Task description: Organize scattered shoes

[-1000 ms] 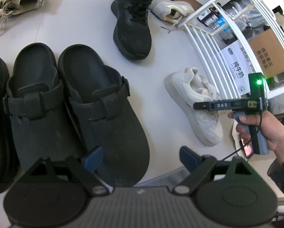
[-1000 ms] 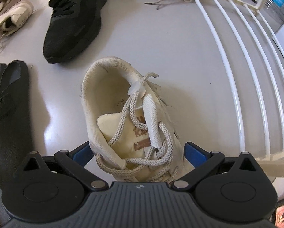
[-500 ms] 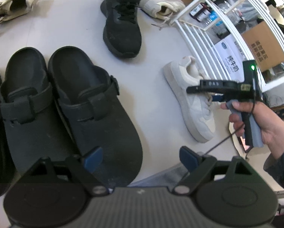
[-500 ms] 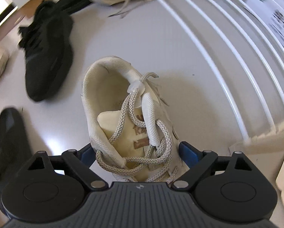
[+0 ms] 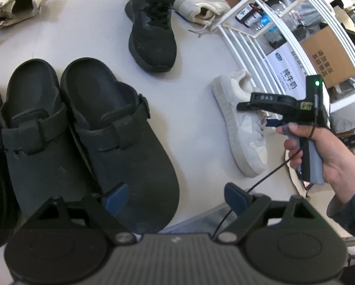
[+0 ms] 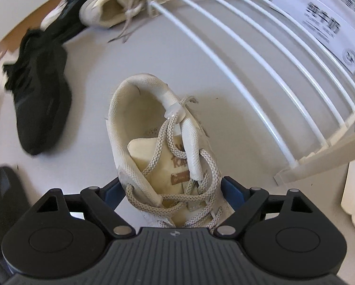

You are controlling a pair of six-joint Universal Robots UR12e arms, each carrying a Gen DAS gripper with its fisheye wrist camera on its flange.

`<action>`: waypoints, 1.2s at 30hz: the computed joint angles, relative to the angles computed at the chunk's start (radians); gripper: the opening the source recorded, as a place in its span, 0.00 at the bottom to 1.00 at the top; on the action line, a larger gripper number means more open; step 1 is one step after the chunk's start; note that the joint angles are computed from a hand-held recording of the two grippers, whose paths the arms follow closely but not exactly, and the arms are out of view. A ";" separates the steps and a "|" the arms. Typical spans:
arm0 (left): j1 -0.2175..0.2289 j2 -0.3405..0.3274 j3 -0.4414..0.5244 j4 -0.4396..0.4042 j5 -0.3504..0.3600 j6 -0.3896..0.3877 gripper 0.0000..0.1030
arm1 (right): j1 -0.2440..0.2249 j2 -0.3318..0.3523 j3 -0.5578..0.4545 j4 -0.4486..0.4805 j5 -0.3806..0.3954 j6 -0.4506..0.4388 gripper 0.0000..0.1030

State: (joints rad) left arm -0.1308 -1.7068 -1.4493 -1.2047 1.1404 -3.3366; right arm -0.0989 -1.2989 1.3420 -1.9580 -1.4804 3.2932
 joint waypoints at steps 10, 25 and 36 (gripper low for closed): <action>-0.001 0.003 -0.001 -0.001 0.003 -0.002 0.87 | 0.018 -0.013 0.027 -0.025 -0.038 -0.146 0.82; -0.024 -0.082 0.126 0.038 0.129 0.091 0.86 | -0.013 -0.077 0.099 -0.136 0.052 -0.173 0.82; -0.069 -0.246 0.384 0.016 0.227 0.166 0.86 | -0.034 -0.103 0.114 -0.217 0.131 -0.164 0.82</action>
State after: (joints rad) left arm -0.2002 -1.9532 -1.0653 -1.1892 1.3677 -3.1710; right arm -0.1327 -1.4022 1.4565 -2.1745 -1.3490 3.1290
